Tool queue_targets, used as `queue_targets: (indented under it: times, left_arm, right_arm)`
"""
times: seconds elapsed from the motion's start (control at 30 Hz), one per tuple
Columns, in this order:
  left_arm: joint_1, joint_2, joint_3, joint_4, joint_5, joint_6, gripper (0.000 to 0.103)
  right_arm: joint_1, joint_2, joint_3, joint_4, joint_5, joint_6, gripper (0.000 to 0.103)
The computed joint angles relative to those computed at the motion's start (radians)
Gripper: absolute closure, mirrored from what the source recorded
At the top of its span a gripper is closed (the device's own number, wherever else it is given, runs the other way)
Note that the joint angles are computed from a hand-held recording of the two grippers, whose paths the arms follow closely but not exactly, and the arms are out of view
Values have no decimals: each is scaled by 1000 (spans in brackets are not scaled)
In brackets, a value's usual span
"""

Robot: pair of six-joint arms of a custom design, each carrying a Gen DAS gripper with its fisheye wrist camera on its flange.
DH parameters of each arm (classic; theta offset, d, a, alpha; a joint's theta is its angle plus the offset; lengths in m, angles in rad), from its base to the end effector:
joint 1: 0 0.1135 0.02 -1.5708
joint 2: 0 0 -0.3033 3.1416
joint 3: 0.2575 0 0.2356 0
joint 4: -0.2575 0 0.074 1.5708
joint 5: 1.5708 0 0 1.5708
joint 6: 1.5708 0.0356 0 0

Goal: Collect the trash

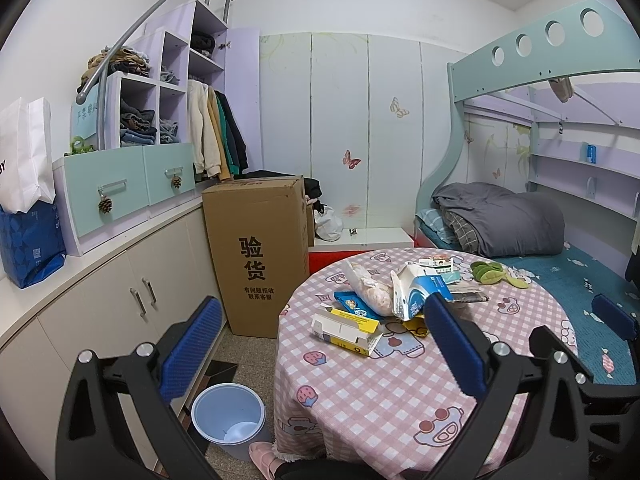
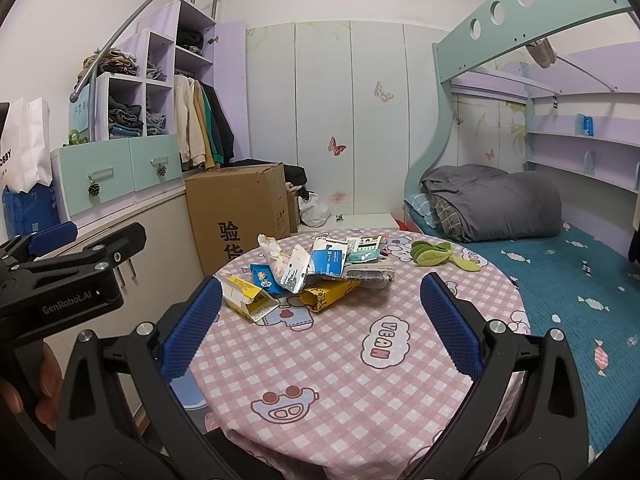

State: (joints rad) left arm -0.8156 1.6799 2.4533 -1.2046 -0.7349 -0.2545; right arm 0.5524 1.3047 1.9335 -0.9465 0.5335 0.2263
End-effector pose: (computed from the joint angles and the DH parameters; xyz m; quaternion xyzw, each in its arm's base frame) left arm 0.1993 -0.1769 0.5751 0.0314 0.8087 0.0035 0.5873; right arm 0.1701 0.0836 0.5560 0.0257 0.7961 0.0172 0.6043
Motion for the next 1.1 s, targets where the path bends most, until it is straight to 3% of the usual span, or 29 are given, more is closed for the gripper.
queue_targets:
  times: [0.67,0.83,1.1]
  left_arm:
    - [1,-9,-27,14,1,0,4]
    - [1,-16,-53,23,3,-1,4]
    - [4,36,35,-36,12,-3,4]
  right_arm:
    - [13,5,5,-10,11,13,6]
    - [-18,5,1,-13,-28,28,6]
    - [-82,10,15,-22,-95,35,6]
